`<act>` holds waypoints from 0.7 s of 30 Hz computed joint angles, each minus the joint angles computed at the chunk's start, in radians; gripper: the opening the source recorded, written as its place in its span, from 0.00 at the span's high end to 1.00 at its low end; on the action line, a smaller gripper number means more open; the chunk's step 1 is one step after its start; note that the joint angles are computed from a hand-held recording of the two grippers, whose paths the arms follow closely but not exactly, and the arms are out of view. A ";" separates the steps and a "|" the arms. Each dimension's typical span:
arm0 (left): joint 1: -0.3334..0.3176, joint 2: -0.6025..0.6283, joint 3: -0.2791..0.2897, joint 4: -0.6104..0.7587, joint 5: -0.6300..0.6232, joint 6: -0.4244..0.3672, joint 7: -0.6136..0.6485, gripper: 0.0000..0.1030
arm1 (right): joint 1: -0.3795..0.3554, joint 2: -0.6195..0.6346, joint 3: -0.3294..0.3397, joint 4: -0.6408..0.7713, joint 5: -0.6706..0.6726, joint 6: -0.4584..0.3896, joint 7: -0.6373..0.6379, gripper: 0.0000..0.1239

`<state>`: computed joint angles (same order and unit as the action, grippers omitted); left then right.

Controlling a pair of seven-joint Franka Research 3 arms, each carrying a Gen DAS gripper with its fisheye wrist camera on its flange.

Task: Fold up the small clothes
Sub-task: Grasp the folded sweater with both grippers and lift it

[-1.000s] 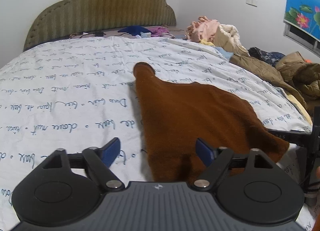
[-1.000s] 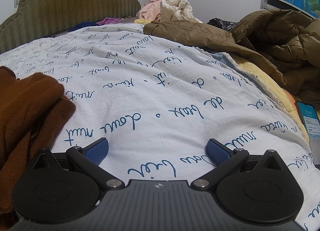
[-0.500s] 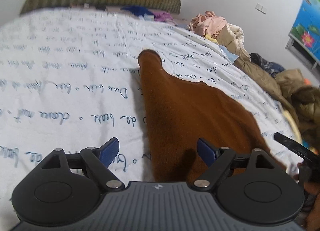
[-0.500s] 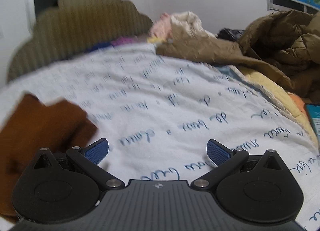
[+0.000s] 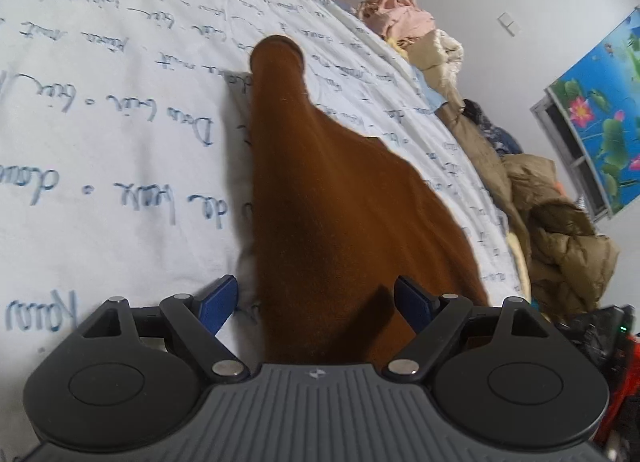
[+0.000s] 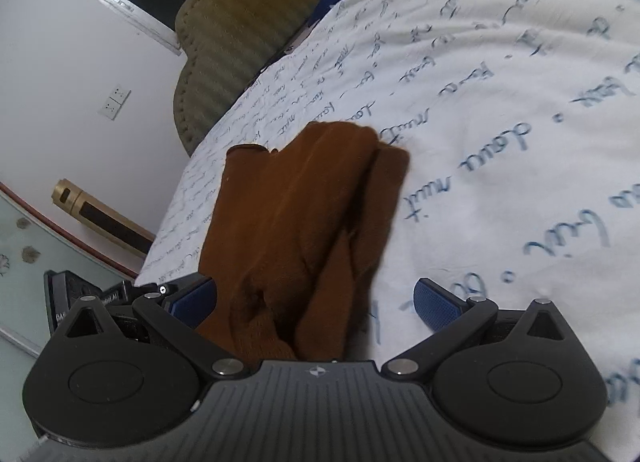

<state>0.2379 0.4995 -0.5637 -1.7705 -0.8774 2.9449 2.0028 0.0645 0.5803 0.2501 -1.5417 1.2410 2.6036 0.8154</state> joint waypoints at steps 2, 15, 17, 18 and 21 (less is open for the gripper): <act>0.037 0.041 -0.046 0.038 -0.053 -0.019 0.040 0.17 | 0.004 0.045 0.003 0.064 -0.015 -0.026 0.022 0.17; -0.028 0.155 0.014 0.198 -0.042 -0.068 0.011 0.68 | 0.041 0.276 0.030 0.379 -0.231 -0.030 0.275 0.69; -0.023 0.135 0.006 0.175 -0.023 -0.041 0.019 0.70 | 0.028 0.269 0.054 0.365 -0.230 -0.023 0.259 0.70; -0.021 0.125 0.005 0.165 -0.010 -0.028 0.018 0.71 | 0.032 0.259 0.057 0.357 -0.238 -0.011 0.250 0.71; -0.052 0.082 0.046 0.137 0.081 0.013 -0.025 0.71 | 0.036 0.244 0.074 0.356 -0.247 0.014 0.208 0.72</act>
<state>0.1855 0.5813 -0.5180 -1.6337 -0.7964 2.9583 1.9774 0.1009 0.8240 0.3238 -1.1857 0.9936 2.6175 1.0233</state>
